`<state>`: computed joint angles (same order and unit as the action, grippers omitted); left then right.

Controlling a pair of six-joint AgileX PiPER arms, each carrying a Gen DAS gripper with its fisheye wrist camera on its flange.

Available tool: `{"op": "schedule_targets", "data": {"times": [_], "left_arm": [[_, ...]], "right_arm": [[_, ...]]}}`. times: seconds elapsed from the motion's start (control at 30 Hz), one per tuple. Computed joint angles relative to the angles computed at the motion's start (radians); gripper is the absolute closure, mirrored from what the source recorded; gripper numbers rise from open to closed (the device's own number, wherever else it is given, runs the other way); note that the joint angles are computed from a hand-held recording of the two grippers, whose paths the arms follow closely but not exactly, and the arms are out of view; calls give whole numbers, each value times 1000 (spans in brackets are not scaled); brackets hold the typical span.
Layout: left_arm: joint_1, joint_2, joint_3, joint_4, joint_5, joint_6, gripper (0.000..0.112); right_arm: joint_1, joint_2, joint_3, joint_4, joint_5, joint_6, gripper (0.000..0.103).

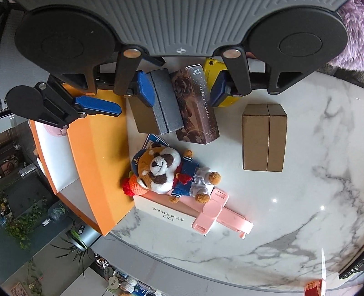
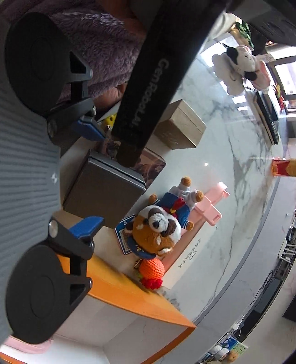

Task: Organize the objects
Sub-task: 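Withdraw both grippers from the box back toward the table items, then grasp the slim PHOTO CARD box with the left gripper while the right approaches the black wallet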

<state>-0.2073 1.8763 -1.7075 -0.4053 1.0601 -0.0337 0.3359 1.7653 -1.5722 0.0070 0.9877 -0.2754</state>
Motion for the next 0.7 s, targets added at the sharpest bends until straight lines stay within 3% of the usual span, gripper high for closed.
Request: {"op": "schedule_targets", "data": {"times": [0.23,0.5,0.57,0.6,0.63,0.7], "left_arm": [[-3,64,-41,12,-6,-13,35],[19,131,-98,-50,22,-8,31],[30,134,-92,-76,23,-4,36],[27,129,-87,-63,14,-10,43],[14,125,-90,-19,10,-33,60],[14,106,-69,-9,-8,-38,70]], "right_arm": [[22,53,-26,-52,19,-81,29],[12,81,-30,-95,7,-48,29],[12,74,-17,-114,-10,-36,36],[11,70,-12,-121,-17,-30,38],[7,69,-13,-117,-16,-29,41],[-2,66,-12,-105,-21,-24,41]]}}
